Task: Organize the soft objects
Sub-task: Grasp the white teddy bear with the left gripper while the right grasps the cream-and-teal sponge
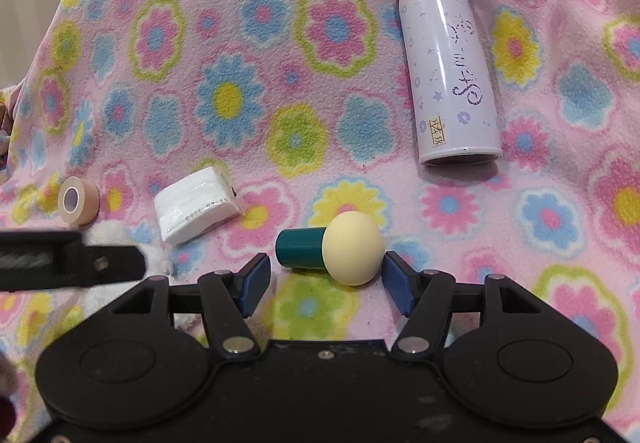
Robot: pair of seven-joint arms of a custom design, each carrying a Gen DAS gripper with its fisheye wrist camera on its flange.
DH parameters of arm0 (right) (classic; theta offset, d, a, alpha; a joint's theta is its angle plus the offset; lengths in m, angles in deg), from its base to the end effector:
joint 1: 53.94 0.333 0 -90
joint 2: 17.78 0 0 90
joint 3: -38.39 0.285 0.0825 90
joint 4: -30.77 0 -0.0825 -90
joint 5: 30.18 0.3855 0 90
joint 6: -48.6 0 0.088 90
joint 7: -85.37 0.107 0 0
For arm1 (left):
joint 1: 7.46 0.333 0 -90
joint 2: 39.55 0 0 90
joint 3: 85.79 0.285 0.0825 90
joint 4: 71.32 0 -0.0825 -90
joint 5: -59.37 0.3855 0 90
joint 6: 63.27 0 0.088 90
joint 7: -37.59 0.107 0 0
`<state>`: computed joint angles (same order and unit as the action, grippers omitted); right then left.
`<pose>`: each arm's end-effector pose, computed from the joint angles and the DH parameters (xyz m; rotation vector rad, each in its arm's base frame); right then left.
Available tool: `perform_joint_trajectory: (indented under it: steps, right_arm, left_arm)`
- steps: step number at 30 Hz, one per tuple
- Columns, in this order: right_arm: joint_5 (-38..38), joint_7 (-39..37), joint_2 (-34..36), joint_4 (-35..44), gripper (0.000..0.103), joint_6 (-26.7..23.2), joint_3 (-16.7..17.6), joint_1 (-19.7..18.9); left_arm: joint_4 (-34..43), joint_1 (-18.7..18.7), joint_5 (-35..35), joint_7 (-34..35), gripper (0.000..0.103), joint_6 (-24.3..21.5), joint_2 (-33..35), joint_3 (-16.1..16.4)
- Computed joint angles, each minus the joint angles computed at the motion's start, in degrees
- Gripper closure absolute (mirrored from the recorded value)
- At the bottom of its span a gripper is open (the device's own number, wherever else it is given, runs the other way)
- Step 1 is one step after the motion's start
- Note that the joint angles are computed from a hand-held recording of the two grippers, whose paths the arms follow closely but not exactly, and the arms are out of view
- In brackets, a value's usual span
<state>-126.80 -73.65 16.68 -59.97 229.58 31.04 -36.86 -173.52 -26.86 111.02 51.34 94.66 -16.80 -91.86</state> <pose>0.6433 0.2134 0.2935 -1.5954 1.6147 -0.6831 0.5963 -0.3127 0.3586 -1.9505 1.6645 -0.7906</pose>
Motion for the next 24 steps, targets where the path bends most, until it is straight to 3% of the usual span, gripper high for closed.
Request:
perform_joint_trajectory:
  steps: [3,5,7,16,19,24]
  right_arm:
    - [0.9,-1.0,-0.1,-0.2,0.041,-0.2,-0.1,0.2]
    - [2.5,-2.8,-0.1,-0.4,0.041,-0.5,-0.4,0.5]
    - [3.7,-4.2,0.1,-0.5,0.041,-0.4,-0.8,0.9]
    - [6.0,-6.1,0.7,-0.1,0.038,1.2,-2.6,1.9]
    - [13.5,-15.2,0.4,-1.4,0.032,-0.6,-1.6,1.8]
    - [25.4,-30.7,0.6,-1.8,0.025,-6.6,1.1,1.9]
  left_arm:
    - [2.8,1.4,-6.9,2.6,0.004,-1.1,2.5,-1.7]
    - [5.4,1.9,-11.5,4.4,0.005,-5.3,4.4,-2.7]
    - [5.7,1.0,-11.4,3.7,0.005,-6.9,4.6,-1.7]
    - [-6.7,4.3,-13.4,9.2,0.005,-5.2,-4.1,-2.8]
    - [-9.3,5.3,-13.6,10.4,0.005,-4.1,-6.3,-3.0]
    - [-7.6,3.4,-8.3,5.5,0.005,-6.2,-5.2,-2.0]
